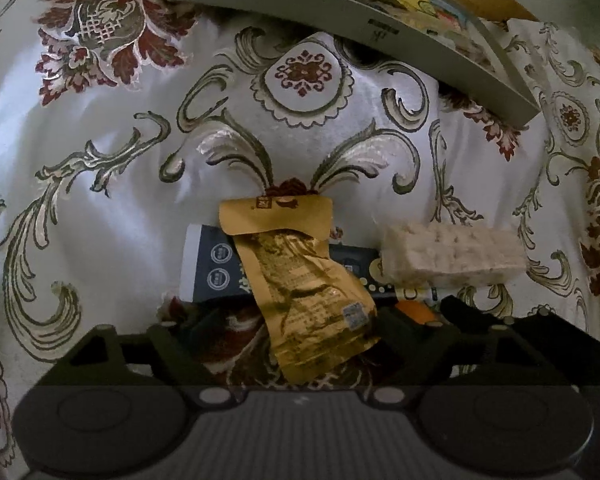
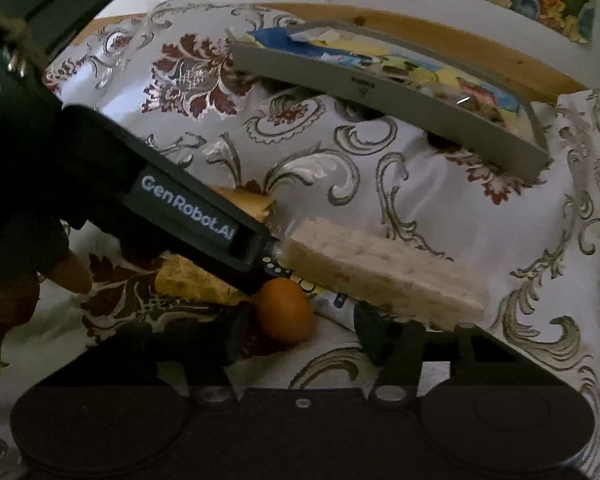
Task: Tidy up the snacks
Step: 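Lower the right gripper onto the orange ball snack while the left gripper approaches the gold foil packet, then close the left gripper on the gold foil packet while the right gripper holds the orange snack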
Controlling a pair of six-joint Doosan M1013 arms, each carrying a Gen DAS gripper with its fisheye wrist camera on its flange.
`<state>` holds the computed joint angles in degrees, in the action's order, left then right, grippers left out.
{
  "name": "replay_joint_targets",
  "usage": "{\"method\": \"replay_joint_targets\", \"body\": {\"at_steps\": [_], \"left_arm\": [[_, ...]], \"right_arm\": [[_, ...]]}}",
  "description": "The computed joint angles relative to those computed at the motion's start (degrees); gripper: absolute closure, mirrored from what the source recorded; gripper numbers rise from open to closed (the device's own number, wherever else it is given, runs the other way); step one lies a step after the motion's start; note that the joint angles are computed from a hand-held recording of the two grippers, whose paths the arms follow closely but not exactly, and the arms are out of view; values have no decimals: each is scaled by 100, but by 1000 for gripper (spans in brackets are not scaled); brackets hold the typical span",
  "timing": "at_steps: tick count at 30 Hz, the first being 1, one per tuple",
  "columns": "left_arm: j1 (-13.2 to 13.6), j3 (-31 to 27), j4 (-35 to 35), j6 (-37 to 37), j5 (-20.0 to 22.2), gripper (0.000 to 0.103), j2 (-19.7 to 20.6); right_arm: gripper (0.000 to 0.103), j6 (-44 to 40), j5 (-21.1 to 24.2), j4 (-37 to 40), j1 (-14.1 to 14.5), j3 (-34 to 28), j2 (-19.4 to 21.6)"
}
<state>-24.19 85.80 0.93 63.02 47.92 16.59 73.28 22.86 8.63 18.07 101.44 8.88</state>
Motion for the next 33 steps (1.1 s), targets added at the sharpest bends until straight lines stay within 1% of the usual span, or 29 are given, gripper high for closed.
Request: {"method": "replay_joint_targets", "body": {"at_steps": [2,4,5,6,8,10,13,15,17,19,21,23,25,26,29,31,32,33], "left_arm": [[3,-12,-40,39,11,18,8],[11,-3,-84,80,-3,18,4],[24,6,-133,129,-7,18,-6],[36,10,-174,163,-7,19,-10],[80,49,-309,250,1,19,-51],[129,87,-468,338,10,19,-90],[177,129,-678,409,4,19,-127],[171,121,-677,370,2,16,-119],[112,49,-468,200,33,13,-56],[34,-106,-237,51,216,12,62],[-51,-252,71,-142,422,11,167],[-97,-393,209,-222,616,7,269],[-139,-515,326,-243,804,7,356],[-151,-527,366,-263,830,8,365],[-167,-482,508,-380,816,17,329],[-161,-434,521,-373,750,27,288],[-147,-377,516,-363,690,34,243],[-122,-313,469,-343,624,38,193]], "right_arm": [[53,10,-47,-68,26,16,3],[59,-74,-60,-15,37,30,-3],[66,-138,-64,65,37,41,-10],[69,-125,-79,65,44,56,-21],[69,-58,-114,23,50,78,-35],[69,-70,-105,164,20,88,-51],[69,275,-137,33,-13,160,-151],[69,785,-205,-361,-21,256,-263],[69,1200,-219,-635,-46,335,-356],[69,1573,-158,-889,-71,388,-420],[69,1591,-103,-855,-106,433,-461],[69,1550,-93,-814,-124,477,-492],[69,1514,-101,-762,-131,491,-502],[69,1514,-98,-751,-130,486,-499],[69,1463,-101,-683,-139,484,-492],[69,1457,-115,-668,-138,487,-492],[69,1457,-122,-667,-137,491,-493],[69,1455,-123,-658,-136,491,-493]]}}
